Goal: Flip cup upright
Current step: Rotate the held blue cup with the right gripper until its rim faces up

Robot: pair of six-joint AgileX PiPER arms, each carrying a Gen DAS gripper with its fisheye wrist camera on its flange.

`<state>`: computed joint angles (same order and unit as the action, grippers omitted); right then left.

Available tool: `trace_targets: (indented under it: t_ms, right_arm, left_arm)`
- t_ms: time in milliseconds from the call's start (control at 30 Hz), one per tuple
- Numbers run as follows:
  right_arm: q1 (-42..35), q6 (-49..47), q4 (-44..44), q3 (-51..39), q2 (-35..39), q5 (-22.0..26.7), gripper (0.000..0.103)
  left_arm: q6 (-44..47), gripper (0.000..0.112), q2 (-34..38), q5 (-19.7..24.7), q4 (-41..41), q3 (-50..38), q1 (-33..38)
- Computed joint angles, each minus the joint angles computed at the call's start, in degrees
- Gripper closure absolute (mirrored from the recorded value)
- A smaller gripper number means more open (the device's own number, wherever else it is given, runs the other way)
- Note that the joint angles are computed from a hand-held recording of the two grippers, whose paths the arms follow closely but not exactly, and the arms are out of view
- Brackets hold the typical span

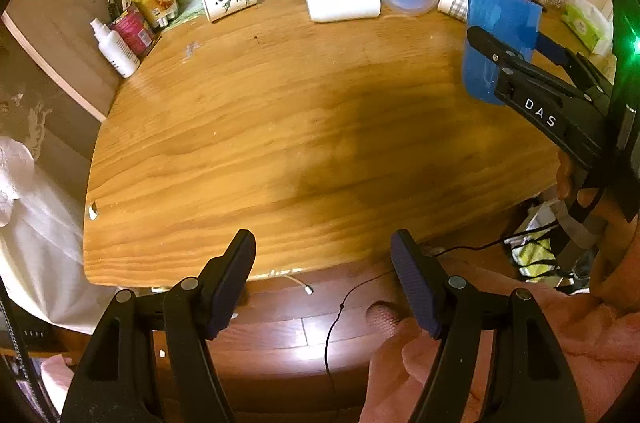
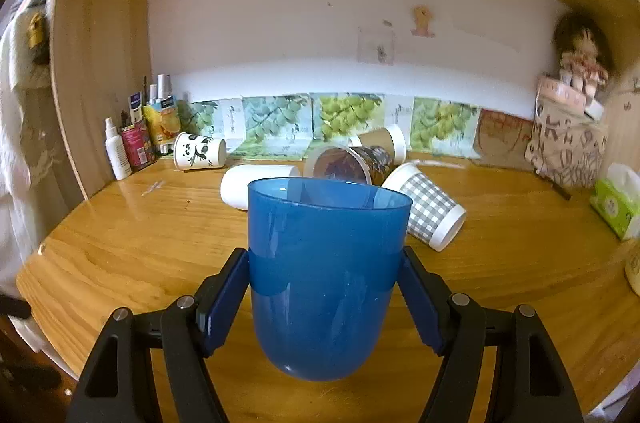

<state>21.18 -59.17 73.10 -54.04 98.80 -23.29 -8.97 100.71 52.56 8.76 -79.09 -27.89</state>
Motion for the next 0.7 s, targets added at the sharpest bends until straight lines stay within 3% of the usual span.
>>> trace_targets:
  t_ms: [300,533,700]
  right_arm:
    - [2.0,15.7,-11.8,5.8,0.9,-7.4,0.029]
    - [3.1,20.3,-16.2,7.8,2.6,-12.4,0.029]
    - [3.5,21.6,-18.1,8.4,3.4,-12.8,0.029]
  left_arm:
    - [-0.8,0.038,-1.0,1.3,1.5,1.6,-0.6]
    - [-0.6,0.038,-1.8,0.9,2.4,2.9,-1.5]
    - [-0.2,0.038,-2.4,0.2,2.3,4.1,-2.0]
